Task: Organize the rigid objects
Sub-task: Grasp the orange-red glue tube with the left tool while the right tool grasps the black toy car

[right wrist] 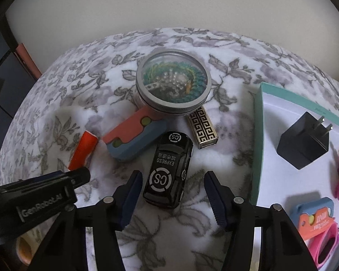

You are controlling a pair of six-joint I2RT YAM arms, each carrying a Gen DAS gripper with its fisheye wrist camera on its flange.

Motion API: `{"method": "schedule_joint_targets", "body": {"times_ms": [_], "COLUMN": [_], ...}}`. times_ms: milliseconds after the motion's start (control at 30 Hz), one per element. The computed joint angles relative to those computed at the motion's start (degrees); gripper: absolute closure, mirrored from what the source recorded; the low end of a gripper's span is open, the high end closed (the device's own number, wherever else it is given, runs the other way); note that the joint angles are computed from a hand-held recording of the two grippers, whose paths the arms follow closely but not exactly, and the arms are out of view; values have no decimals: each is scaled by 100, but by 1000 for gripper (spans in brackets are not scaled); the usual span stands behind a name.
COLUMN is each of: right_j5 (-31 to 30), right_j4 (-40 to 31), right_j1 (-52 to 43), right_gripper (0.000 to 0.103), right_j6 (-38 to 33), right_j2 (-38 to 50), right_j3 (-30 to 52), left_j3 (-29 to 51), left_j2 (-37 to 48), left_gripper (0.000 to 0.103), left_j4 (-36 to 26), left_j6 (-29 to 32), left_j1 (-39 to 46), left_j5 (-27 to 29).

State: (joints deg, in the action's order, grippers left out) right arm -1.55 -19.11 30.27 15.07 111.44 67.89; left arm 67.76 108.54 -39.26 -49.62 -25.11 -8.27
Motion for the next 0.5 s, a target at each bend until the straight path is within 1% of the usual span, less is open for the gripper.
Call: {"method": "schedule_joint_targets", "body": {"times_ms": [133,233,333,500], "right_j5": [68,167,129,51], "right_j4": [45,60,80,111], "right_j1": [17,46,20,-31], "right_gripper": [43,47,50,53], "right_j6": [-12,-10,15,-15], "right_j2": [51,74,62,47], "right_j3": [31,42,29,0], "left_j3": [14,102,195,376], "left_j2": [20,67,139,190], "left_gripper": [55,55,55,64], "left_j4": [28,5,-37,-128], "left_j6": [144,160,227,119], "left_j1": [83,74,77,-104], "left_j5": [9,-13,-63,-140]}}
